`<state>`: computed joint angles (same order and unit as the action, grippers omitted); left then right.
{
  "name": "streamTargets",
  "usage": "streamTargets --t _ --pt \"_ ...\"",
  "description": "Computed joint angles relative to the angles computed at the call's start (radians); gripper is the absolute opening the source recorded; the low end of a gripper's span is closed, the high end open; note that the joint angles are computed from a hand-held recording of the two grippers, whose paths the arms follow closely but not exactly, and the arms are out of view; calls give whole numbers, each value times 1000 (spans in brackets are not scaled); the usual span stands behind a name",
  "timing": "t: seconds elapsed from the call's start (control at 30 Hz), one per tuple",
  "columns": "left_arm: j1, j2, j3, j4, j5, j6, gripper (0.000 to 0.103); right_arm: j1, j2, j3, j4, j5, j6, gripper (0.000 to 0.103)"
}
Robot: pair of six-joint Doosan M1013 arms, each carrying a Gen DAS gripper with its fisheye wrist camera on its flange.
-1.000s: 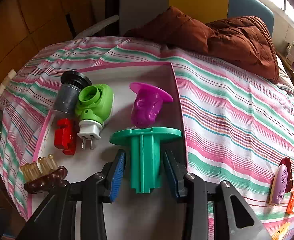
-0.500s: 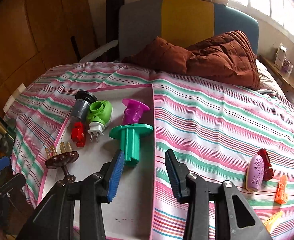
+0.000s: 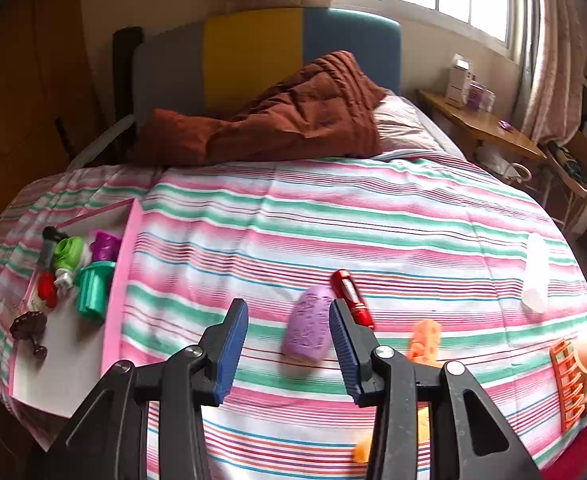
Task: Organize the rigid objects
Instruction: 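Move both tools back toward the purple egg and orange blocks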
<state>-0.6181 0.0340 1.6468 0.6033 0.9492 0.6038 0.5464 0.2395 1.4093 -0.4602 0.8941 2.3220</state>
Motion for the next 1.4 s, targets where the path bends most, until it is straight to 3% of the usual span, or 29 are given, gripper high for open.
streamTargets --t 0.23,0.4,0.83,1.4 --pt "-18 30 -34 -11 2 55 75 -70 -44 80 -45 37 252 42" --pt "-33 57 -65 -26 2 101 75 -105 -78 116 -32 11 409 42" --pt "-56 122 -141 -84 -18 218 75 -138 -84 126 74 27 446 42" --pt "-58 184 -208 -220 -32 347 77 -148 -105 148 67 14 521 42"
